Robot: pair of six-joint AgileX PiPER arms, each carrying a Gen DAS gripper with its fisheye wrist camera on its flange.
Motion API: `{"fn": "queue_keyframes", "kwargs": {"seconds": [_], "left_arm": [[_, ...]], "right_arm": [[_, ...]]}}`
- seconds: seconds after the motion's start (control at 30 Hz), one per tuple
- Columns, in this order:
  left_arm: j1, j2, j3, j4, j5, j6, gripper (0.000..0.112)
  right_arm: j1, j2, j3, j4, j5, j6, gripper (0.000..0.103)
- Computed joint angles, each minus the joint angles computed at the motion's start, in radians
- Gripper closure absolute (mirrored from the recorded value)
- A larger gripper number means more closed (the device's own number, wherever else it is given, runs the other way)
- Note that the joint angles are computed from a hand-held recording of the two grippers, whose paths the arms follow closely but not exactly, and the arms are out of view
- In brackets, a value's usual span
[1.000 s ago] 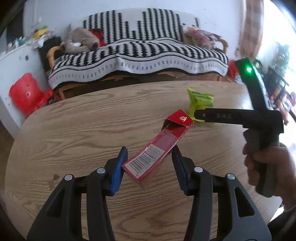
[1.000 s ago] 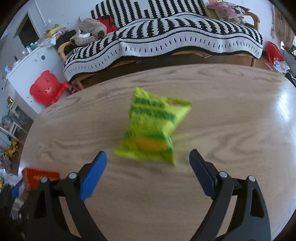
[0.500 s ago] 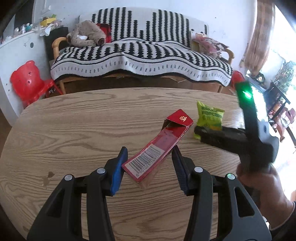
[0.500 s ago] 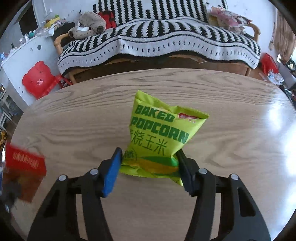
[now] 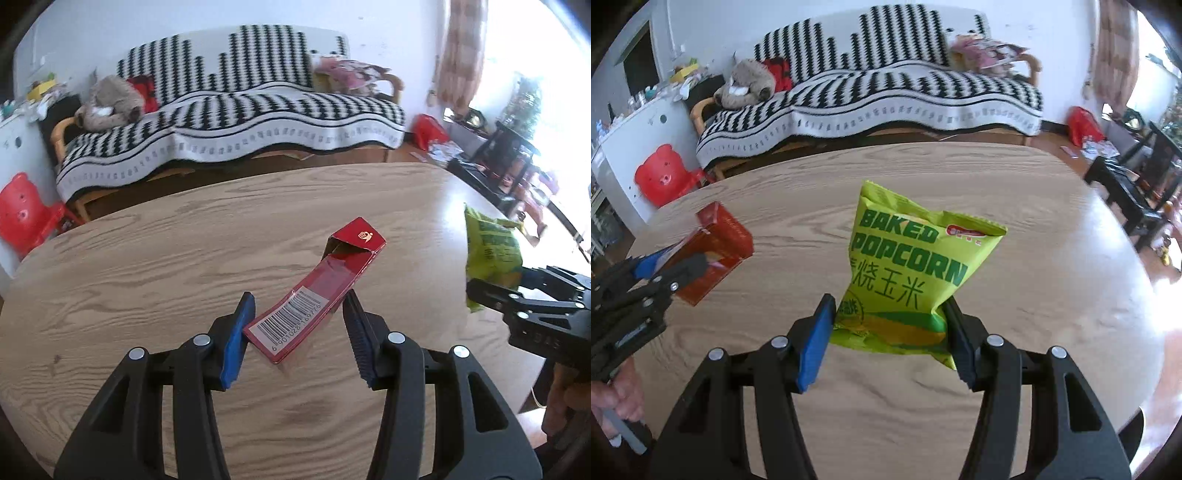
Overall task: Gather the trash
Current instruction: 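Carry the red box and popcorn bag over the black bin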
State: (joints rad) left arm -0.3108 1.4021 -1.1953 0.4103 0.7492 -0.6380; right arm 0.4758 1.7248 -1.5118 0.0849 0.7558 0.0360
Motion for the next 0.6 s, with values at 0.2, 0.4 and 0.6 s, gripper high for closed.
{"fn": "queue_keyframes", "kwargs": {"seconds": [0.2,0.4,0.6], "left_arm": [[-0.183,0.105,-0.113,0.055,0.042,-0.114,0.064],[-0.309,0.274,-0.301,0.058,0.089,-0.129,0.064],[-0.41,0.484,-0.563,-0.011,0.136,-0.081,0.064]], "right_arm": [[-0.182,-0.171,0.193,0.116,-0.023,-0.155,0.046],[-0.409,-0.265,0.298,0.263,0.001,-0.376,0.046],[-0.681,-0.301,0.359,0.399,0.046,-0.608,0.046]]}}
